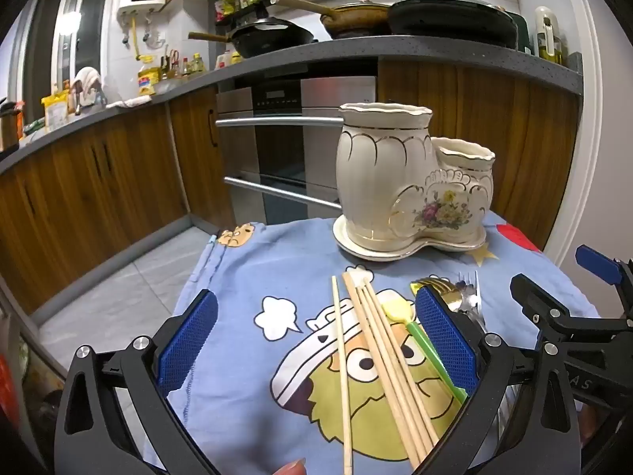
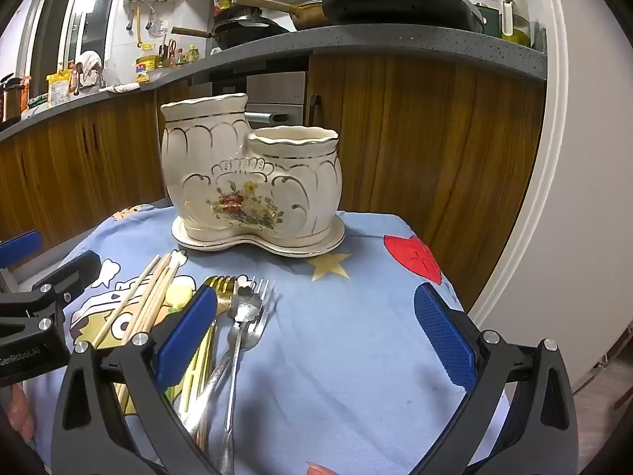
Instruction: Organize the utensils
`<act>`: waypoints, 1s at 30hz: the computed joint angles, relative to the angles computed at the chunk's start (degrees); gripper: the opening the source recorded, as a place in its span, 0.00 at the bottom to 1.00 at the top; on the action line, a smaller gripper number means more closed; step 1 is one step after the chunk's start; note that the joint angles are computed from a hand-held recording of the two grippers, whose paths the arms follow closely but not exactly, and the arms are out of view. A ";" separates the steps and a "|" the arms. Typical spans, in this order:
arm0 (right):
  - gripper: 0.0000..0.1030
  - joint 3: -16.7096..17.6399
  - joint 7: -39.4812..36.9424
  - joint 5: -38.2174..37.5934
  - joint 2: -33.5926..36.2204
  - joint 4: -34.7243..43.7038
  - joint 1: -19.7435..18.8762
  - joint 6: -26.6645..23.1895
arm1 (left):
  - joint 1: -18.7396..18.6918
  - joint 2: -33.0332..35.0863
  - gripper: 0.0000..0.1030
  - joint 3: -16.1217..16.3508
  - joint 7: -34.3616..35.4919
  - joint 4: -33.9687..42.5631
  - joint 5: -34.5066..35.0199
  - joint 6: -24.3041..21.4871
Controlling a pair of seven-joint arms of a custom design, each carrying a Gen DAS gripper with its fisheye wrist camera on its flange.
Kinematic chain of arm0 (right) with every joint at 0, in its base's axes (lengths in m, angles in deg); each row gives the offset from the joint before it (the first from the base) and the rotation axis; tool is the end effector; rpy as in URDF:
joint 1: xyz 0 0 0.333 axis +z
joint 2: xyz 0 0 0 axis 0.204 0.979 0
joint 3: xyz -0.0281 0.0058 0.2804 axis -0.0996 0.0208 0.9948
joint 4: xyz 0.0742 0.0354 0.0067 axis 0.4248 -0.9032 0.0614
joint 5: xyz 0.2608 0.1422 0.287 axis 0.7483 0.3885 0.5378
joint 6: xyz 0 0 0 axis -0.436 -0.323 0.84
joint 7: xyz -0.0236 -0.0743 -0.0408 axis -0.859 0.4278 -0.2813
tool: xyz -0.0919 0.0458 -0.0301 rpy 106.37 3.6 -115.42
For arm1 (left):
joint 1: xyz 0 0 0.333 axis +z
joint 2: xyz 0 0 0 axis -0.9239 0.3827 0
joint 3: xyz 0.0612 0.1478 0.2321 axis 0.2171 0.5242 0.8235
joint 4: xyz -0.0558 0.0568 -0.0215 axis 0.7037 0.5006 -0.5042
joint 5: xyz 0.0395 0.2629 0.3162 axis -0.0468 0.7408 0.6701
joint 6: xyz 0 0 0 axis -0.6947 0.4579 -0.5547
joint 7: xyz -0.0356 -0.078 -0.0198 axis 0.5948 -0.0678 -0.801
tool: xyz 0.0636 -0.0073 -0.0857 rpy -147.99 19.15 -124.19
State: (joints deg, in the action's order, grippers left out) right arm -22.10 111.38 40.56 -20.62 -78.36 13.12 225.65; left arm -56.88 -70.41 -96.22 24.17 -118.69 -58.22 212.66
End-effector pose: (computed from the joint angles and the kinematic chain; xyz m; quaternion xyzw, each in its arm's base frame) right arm 0.4485 0.1943 0.5267 -0.6589 0.5495 -0.3500 0.3760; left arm 0.4200 -0.2335 0.5377 -0.6277 0.5943 -0.3272 0.3818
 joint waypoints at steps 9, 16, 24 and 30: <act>0.95 -0.17 -0.40 0.25 0.21 0.18 0.22 -0.25 | 0.04 -0.04 0.97 -0.01 -0.18 -0.03 0.26 0.12; 0.95 -0.47 -0.69 0.51 0.14 0.09 0.50 -0.34 | -0.10 0.01 0.97 0.10 -0.11 -0.02 0.23 0.04; 0.95 -0.49 -0.94 0.71 0.14 0.08 0.58 -0.43 | -0.14 0.04 0.97 0.08 -0.12 0.04 0.29 -0.10; 0.95 -0.50 -0.96 0.78 0.15 0.07 0.61 -0.44 | -0.23 0.10 0.97 0.15 -0.17 0.04 0.28 -0.10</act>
